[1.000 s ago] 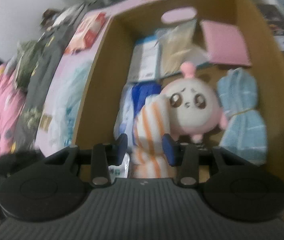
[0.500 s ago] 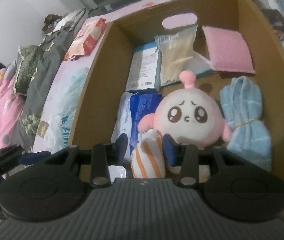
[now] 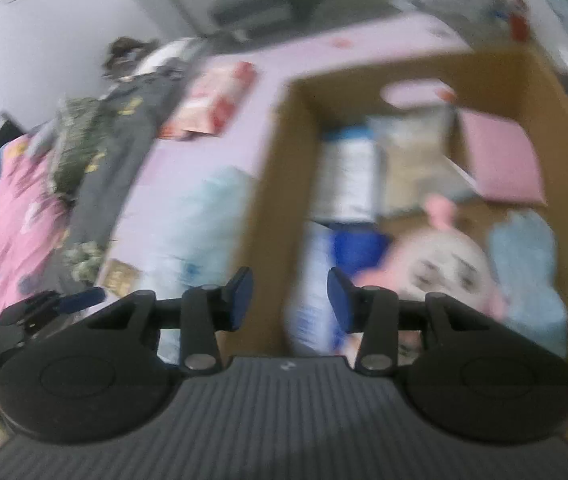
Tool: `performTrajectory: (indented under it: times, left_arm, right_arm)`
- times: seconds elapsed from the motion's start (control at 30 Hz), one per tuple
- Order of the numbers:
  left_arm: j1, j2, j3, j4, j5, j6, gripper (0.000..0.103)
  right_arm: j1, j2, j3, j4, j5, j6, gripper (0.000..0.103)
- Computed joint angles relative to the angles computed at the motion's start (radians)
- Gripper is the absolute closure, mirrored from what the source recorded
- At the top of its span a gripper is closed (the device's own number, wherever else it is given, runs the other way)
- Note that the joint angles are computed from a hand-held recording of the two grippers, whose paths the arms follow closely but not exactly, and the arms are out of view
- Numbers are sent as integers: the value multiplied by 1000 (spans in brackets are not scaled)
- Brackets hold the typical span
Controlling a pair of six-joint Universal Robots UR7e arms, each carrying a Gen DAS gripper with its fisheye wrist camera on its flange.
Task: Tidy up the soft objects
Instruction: 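Grasp the green scrunchie with the left tool while the right tool grasps the gold snack pack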
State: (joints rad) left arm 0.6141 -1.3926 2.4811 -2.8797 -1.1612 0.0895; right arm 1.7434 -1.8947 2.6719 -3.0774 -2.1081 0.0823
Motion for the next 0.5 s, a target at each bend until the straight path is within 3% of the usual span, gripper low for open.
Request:
performTrajectory:
  times: [0.23, 0.37, 0.5]
  left_arm:
    - [70, -53, 19, -58, 264, 60, 38]
    - [125, -9, -8, -107, 439, 123, 38]
    - [224, 24, -94, -51, 448, 89, 38]
  right_arm:
    - [128, 421, -198, -76, 14, -109, 52]
    - [167, 656, -360, -41, 9, -187, 47]
    - [183, 844, -500, 13, 15, -269, 44]
